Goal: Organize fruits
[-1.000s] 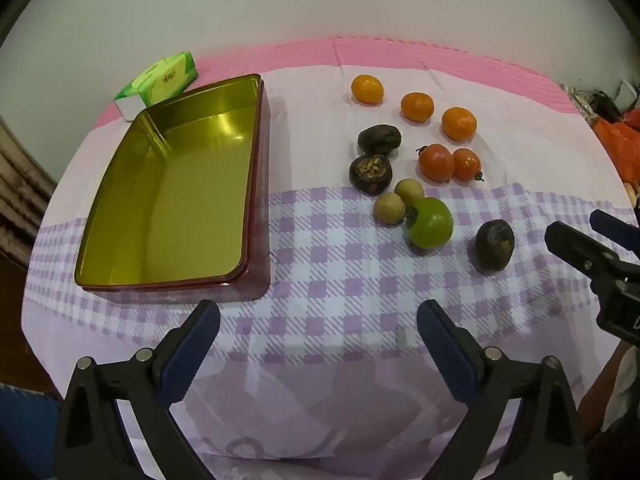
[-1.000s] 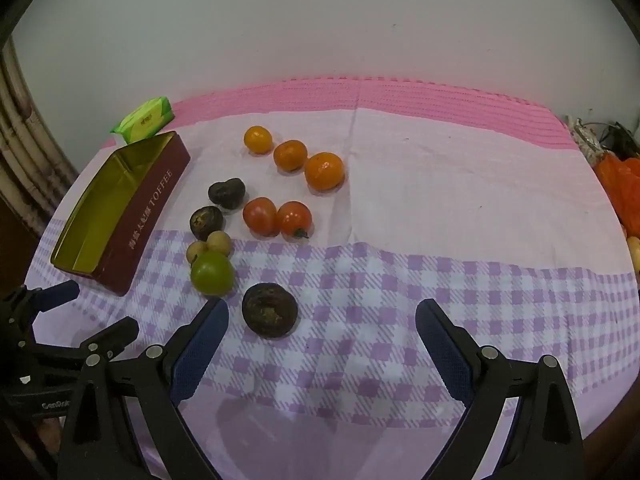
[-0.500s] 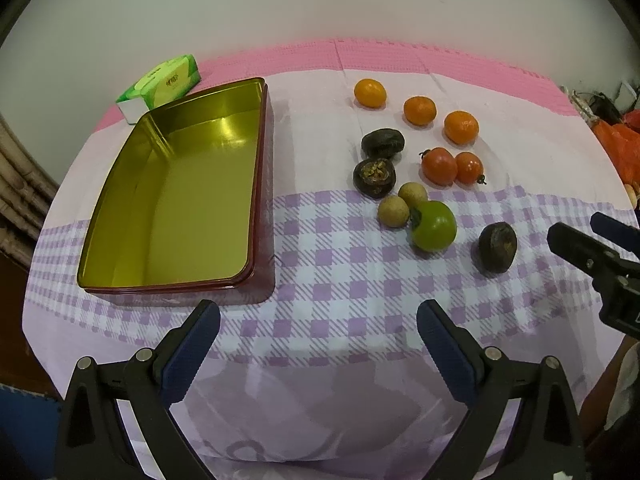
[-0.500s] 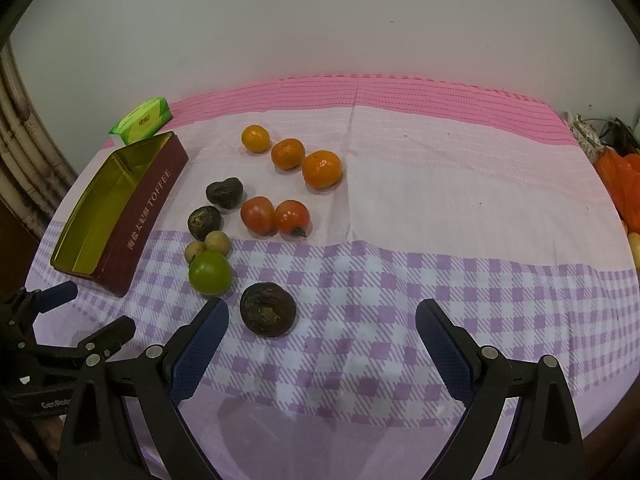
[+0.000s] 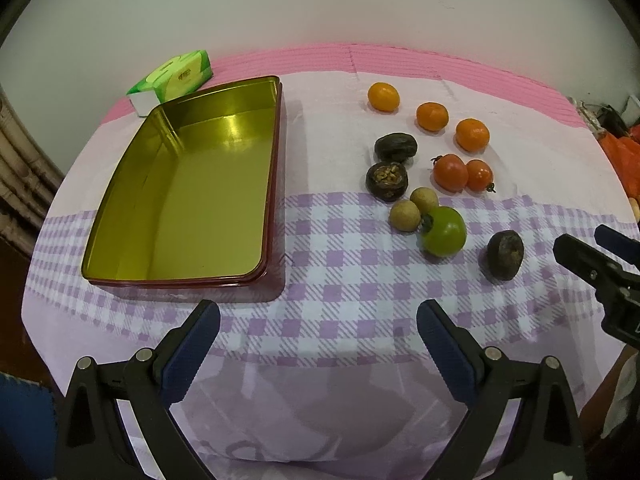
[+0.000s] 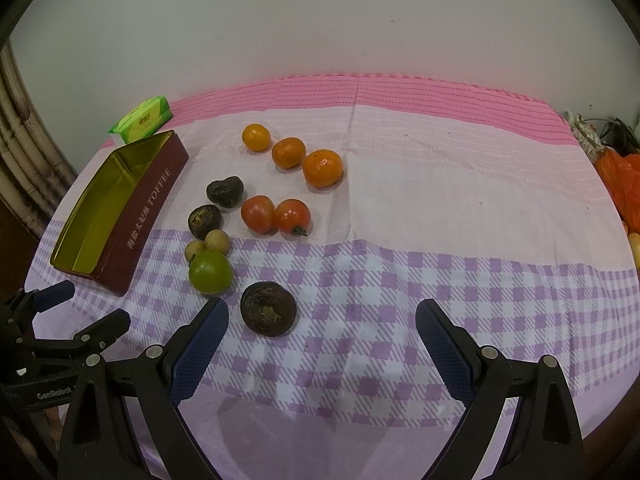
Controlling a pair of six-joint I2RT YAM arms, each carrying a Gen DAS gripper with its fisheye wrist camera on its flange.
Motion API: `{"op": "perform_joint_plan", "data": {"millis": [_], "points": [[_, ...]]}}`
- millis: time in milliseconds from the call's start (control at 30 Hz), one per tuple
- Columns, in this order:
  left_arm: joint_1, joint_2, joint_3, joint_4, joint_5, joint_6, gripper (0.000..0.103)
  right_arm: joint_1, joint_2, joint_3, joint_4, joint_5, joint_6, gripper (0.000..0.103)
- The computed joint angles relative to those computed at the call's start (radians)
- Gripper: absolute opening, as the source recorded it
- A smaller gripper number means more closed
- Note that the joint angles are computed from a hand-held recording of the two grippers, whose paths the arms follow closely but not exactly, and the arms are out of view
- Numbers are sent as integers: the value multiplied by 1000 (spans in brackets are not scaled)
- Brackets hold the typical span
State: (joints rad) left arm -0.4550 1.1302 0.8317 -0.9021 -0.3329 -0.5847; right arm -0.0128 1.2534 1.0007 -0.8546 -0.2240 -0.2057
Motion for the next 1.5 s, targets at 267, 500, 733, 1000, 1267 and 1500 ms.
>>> {"op": "perform_joint_plan", "data": {"millis": [267,500,733,1000,1267,1500], "points": [[-1,-3,-9,2,-8,8,98,11,-18,-26,9,5,8,94],[-2,-2,-11,3,-3,10,98,13,-15,-20,4,7,9,94],[-3,-2,-11,3,-5,7,98,17,-19,-28,6,8,13,94],[-1,-4,-12,3,-4,9,98,19,-13,-19,2,11,13,94],[2,-5,-14,3,-2,11,98,21,-18,-31,6,11,13,94],[2,-5,-17,6,-3,14,98,23,-23,-43,16,17,17,94]]}}
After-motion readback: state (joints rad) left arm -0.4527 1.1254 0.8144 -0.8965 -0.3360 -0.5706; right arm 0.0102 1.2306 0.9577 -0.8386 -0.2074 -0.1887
